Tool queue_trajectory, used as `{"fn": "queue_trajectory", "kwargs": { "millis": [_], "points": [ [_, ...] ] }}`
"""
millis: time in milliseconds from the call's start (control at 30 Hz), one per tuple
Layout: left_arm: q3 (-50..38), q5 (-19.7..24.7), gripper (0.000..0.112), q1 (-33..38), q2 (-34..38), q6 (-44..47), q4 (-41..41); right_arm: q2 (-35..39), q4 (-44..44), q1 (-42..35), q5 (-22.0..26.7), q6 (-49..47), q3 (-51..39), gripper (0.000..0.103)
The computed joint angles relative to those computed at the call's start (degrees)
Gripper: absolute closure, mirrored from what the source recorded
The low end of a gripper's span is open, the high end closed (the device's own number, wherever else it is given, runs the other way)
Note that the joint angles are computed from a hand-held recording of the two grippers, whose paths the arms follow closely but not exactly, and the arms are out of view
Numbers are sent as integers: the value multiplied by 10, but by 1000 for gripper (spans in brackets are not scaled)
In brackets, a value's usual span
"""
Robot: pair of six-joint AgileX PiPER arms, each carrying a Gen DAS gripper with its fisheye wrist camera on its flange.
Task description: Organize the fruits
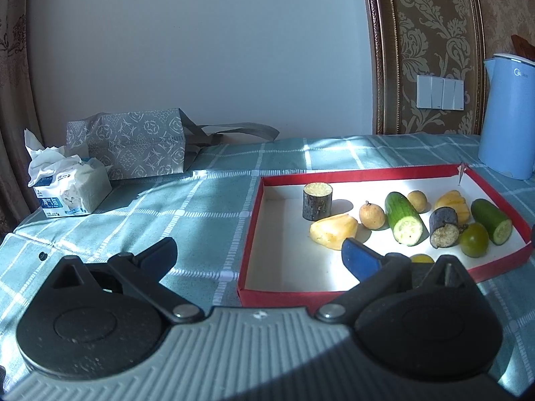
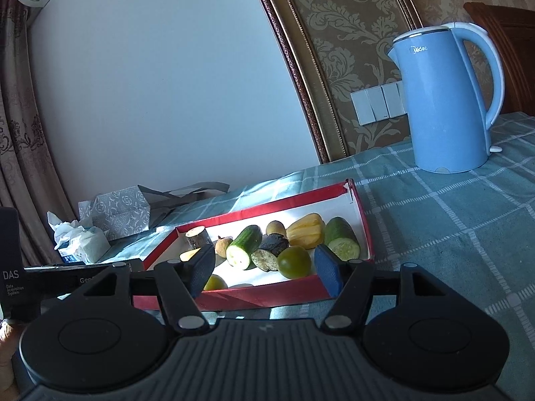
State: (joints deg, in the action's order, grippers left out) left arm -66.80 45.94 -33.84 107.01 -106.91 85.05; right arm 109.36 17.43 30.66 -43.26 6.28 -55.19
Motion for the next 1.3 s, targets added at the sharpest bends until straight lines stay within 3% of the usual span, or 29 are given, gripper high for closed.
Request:
{"fn": "queue_trajectory", "kwargs": {
  "millis": [100, 267, 400, 467, 567, 733, 1033, 1300],
  "points": [
    [14, -9, 9, -8, -12, -21, 29, -2, -1, 3, -3, -4, 3, 36],
    [38, 49, 9, -40, -15, -78, 100, 0, 5, 7, -3, -13, 2, 35],
    [51, -28, 9, -10, -38, -109, 104, 1, 9, 8, 6, -19, -2, 35],
    [50, -64, 9, 6, -46, -116, 84, 1, 13, 9, 8, -26, -3, 35],
    [27, -32, 9, 1, -36, -94, 29, 1, 15, 9, 11, -29, -5, 35],
    [22, 12, 9, -16, -30, -86, 30, 1, 14, 8, 15, -29, -6, 35],
    [-17, -9, 9, -11, -20, 33, -43, -1, 22, 10, 11, -38, -4, 35],
    [-13, -26, 9, 5, -24, 39, -57, 0, 23, 10, 12, -41, -5, 34]
  ]
}}
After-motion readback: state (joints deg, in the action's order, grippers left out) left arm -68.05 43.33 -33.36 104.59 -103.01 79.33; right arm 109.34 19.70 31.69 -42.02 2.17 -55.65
